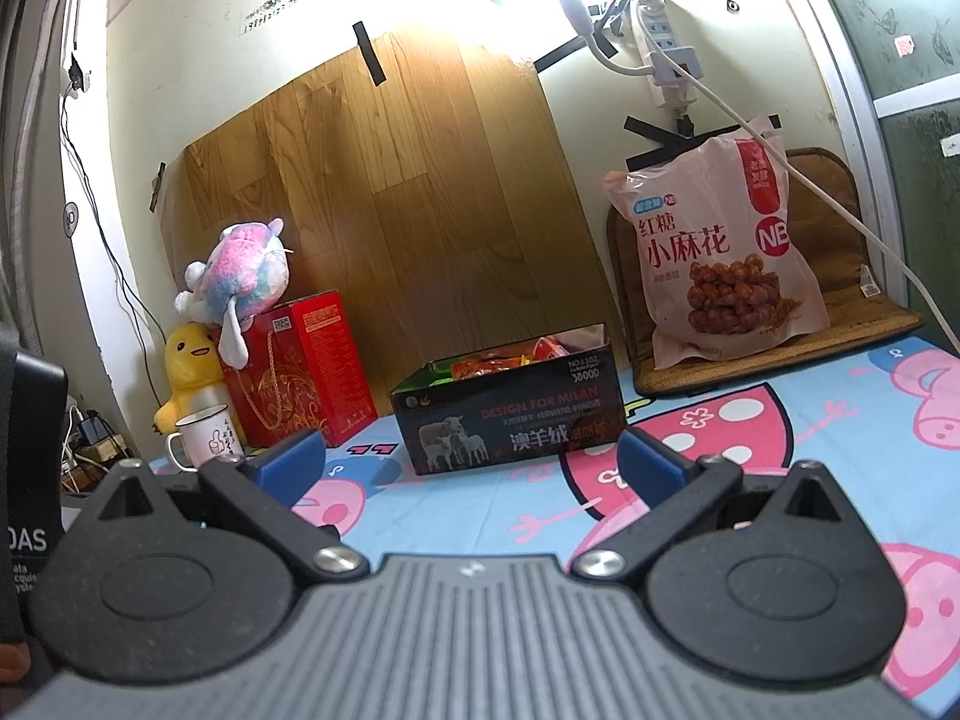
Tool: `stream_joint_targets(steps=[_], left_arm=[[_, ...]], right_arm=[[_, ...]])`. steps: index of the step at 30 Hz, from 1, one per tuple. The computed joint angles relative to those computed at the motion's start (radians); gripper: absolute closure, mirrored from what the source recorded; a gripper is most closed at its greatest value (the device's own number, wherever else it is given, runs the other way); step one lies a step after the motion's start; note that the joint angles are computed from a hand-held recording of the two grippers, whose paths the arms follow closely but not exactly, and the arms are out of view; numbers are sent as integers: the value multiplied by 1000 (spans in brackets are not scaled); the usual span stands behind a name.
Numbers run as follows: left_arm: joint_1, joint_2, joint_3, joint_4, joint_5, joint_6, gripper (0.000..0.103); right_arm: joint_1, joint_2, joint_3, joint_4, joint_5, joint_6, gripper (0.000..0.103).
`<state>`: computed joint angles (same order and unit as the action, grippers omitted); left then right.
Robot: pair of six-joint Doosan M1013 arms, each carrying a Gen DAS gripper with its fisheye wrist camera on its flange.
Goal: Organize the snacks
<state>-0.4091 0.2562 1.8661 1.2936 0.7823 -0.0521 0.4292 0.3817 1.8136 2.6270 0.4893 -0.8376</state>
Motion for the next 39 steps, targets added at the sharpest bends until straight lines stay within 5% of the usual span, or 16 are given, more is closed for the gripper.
stream_joint_targets(steps=[39], left_arm=[[13, 4, -8, 5, -93, 34, 0]], right_arm=[[0, -5, 4, 47, -16, -41, 0]])
